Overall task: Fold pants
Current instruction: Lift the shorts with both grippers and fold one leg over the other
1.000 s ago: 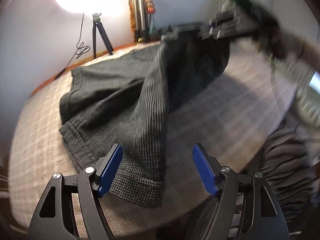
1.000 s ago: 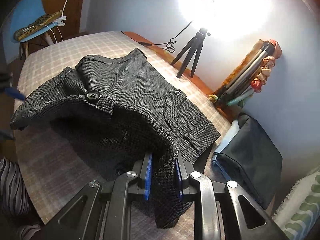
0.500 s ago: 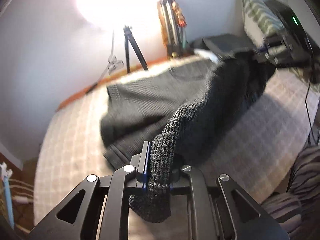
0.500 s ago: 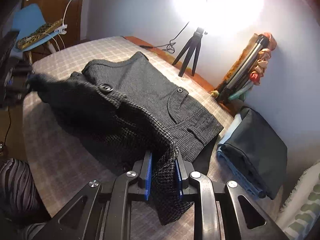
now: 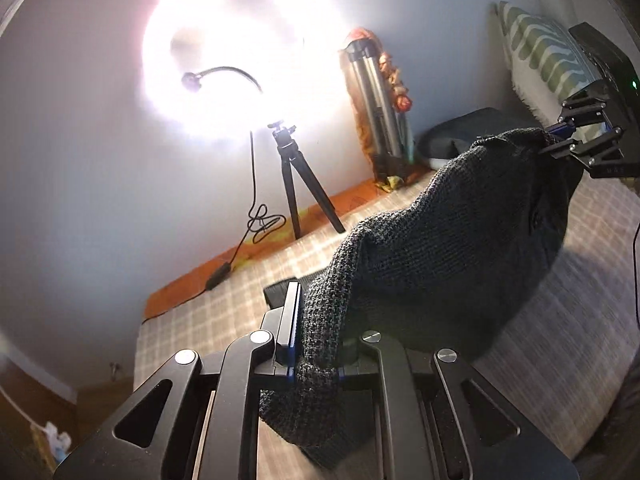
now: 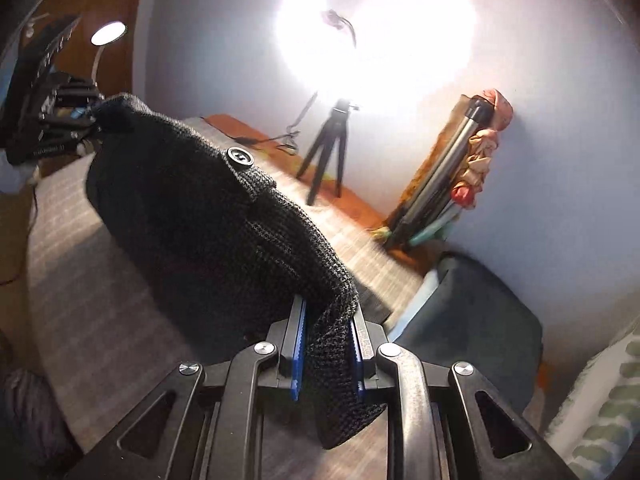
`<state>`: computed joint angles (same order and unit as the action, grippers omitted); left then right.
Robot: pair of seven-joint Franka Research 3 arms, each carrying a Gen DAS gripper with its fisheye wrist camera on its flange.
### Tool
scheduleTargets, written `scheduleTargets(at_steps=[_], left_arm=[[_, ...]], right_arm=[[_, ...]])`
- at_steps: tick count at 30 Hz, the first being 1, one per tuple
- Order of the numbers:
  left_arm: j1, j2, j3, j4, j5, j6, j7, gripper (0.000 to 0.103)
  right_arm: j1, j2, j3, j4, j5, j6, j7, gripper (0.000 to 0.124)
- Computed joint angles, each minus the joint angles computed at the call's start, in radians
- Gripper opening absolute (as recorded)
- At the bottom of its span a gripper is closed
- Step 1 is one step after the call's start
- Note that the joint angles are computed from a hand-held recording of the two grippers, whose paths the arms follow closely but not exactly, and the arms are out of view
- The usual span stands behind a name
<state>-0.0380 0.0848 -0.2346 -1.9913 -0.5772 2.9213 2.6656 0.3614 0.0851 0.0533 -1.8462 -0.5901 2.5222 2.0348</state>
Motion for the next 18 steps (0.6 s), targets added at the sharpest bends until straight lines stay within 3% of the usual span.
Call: scheduleTargets(at_steps=[4, 7, 11, 18], left_arm=[[-0.032, 0.129, 0.037, 0.111, 0.239, -0.007, -0.193, 0.012], [-0.050, 0.239, 0.057, 0.225, 0.354, -0.060, -0.314, 0.012], [-0.060, 0.358, 0.069, 0.345, 0.466, -0.122, -0.425, 0.012], [-0.033, 0.519, 0.039, 0.506, 0.595, -0.203, -0.524, 0.012]], right_arm=[[-0.009, 0.105, -0.024, 0.114, 0.045, -0.035, -0.051, 0.017], [-0.009, 0.193, -0.051, 0.197, 0.096, -0.057, -0.092, 0.017], [-0.010, 0.312, -0.082, 0.303, 0.178, -0.088, -0.155, 0.017], [-0.008, 0.493, -0.125, 0.488, 0.288, -0.155, -0.239, 0.017]])
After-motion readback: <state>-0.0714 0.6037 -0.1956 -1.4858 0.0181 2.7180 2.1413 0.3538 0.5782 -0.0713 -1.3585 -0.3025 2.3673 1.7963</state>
